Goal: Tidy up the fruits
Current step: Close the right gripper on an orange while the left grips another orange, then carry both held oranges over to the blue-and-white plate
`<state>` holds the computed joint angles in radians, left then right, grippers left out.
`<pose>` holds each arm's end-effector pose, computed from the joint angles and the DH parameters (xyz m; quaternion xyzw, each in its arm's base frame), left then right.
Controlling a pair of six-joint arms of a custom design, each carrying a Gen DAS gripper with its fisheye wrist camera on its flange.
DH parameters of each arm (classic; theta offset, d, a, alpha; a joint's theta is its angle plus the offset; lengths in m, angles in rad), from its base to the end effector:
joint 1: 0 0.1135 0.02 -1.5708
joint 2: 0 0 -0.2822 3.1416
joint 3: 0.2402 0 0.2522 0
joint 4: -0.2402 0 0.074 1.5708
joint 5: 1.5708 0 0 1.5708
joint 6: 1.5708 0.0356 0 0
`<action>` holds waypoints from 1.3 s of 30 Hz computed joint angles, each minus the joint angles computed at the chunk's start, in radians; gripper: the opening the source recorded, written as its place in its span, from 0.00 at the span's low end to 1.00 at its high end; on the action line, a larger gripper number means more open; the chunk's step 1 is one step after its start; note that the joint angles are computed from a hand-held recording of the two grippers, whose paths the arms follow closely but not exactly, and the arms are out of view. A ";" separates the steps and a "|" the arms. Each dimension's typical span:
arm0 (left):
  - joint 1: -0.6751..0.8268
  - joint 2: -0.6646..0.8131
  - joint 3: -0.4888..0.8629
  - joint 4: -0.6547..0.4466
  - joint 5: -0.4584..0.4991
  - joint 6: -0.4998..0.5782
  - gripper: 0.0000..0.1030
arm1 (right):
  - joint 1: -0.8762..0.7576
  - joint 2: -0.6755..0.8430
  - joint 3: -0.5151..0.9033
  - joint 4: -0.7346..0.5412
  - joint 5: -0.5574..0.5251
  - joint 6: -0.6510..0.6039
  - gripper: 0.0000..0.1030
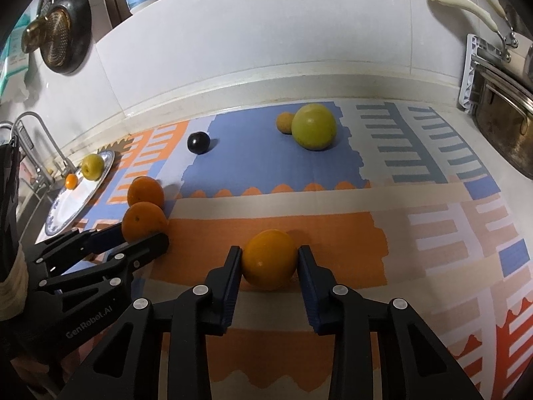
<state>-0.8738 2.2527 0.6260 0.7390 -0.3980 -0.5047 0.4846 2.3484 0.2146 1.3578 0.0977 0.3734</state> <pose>0.2105 -0.2300 0.0018 0.1044 0.9201 -0.0651 0.3718 0.1928 0.0976 -0.0012 -0.0323 0.9206 0.1198 0.3703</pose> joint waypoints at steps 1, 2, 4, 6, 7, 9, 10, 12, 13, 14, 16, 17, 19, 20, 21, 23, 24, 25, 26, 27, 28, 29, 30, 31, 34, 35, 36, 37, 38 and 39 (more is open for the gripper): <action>-0.004 -0.006 -0.003 0.000 -0.007 0.000 0.38 | 0.000 -0.004 -0.004 0.004 0.000 0.000 0.34; -0.006 -0.012 -0.008 0.003 -0.011 0.002 0.38 | 0.001 -0.011 -0.010 0.005 0.002 0.000 0.34; -0.011 -0.026 -0.020 0.008 -0.022 0.003 0.38 | 0.004 -0.023 -0.019 0.008 0.008 -0.002 0.34; -0.015 -0.043 -0.034 0.014 -0.032 0.007 0.38 | 0.010 -0.042 -0.030 0.008 0.014 -0.001 0.34; -0.017 -0.049 -0.041 0.017 -0.036 0.007 0.38 | 0.013 -0.050 -0.035 0.011 0.016 0.000 0.34; -0.022 -0.067 -0.058 0.024 -0.043 0.007 0.38 | 0.022 -0.064 -0.044 0.013 0.024 0.001 0.34; -0.025 -0.079 -0.069 0.028 -0.046 0.008 0.38 | 0.029 -0.074 -0.049 0.014 0.028 0.004 0.34; -0.030 -0.097 -0.086 0.035 -0.052 0.009 0.38 | 0.045 -0.100 -0.059 0.008 0.038 0.007 0.34; -0.031 -0.108 -0.097 0.039 -0.050 0.013 0.38 | 0.053 -0.110 -0.064 0.007 0.044 0.010 0.34; -0.032 -0.118 -0.108 0.043 -0.046 0.013 0.37 | 0.063 -0.123 -0.072 0.009 0.051 0.011 0.34; -0.036 -0.141 -0.130 0.049 -0.048 0.009 0.37 | 0.082 -0.150 -0.081 0.000 0.067 0.015 0.34; -0.040 -0.150 -0.142 0.054 -0.053 0.008 0.37 | 0.093 -0.167 -0.086 -0.007 0.075 0.018 0.34; -0.051 -0.177 -0.167 0.059 -0.069 0.003 0.37 | 0.115 -0.197 -0.091 -0.023 0.088 0.023 0.34; -0.054 -0.187 -0.177 0.061 -0.074 0.001 0.37 | 0.129 -0.215 -0.095 -0.033 0.098 0.027 0.34; -0.056 -0.199 -0.190 0.066 -0.080 -0.002 0.37 | 0.140 -0.229 -0.098 -0.041 0.106 0.030 0.34; -0.063 -0.227 -0.221 0.075 -0.096 -0.009 0.37 | 0.169 -0.262 -0.104 -0.059 0.124 0.039 0.34; -0.066 -0.240 -0.235 0.079 -0.104 -0.012 0.37 | 0.184 -0.275 -0.107 -0.068 0.134 0.044 0.34; -0.069 -0.255 -0.251 0.082 -0.110 -0.014 0.37 | 0.203 -0.297 -0.108 -0.085 0.147 0.049 0.34; -0.072 -0.271 -0.268 0.085 -0.114 -0.016 0.37 | 0.216 -0.309 -0.110 -0.093 0.156 0.053 0.34; -0.077 -0.286 -0.284 0.087 -0.120 -0.017 0.37 | 0.231 -0.324 -0.112 -0.104 0.165 0.058 0.34; -0.083 -0.297 -0.298 0.089 -0.129 -0.021 0.37 | 0.248 -0.341 -0.111 -0.118 0.175 0.064 0.34; -0.089 -0.311 -0.312 0.087 -0.139 -0.026 0.37 | 0.265 -0.358 -0.109 -0.135 0.185 0.068 0.34; -0.096 -0.324 -0.327 0.084 -0.149 -0.033 0.37 | 0.280 -0.370 -0.108 -0.146 0.193 0.073 0.34; -0.103 -0.340 -0.343 0.081 -0.160 -0.042 0.37 | 0.297 -0.384 -0.106 -0.160 0.202 0.078 0.34; -0.128 -0.386 -0.388 0.068 -0.203 -0.076 0.37 | 0.346 -0.422 -0.097 -0.206 0.225 0.095 0.34; -0.135 -0.400 -0.404 0.067 -0.215 -0.086 0.37 | 0.366 -0.436 -0.092 -0.225 0.237 0.100 0.34; -0.144 -0.420 -0.423 0.061 -0.230 -0.100 0.37 | 0.384 -0.449 -0.086 -0.242 0.247 0.106 0.34; -0.149 -0.435 -0.441 0.061 -0.237 -0.108 0.37 | 0.405 -0.464 -0.080 -0.263 0.257 0.111 0.34; -0.156 -0.453 -0.461 0.061 -0.249 -0.120 0.37 | 0.420 -0.476 -0.075 -0.280 0.266 0.116 0.34; -0.162 -0.471 -0.478 0.055 -0.260 -0.130 0.37 | 0.440 -0.489 -0.067 -0.303 0.278 0.123 0.34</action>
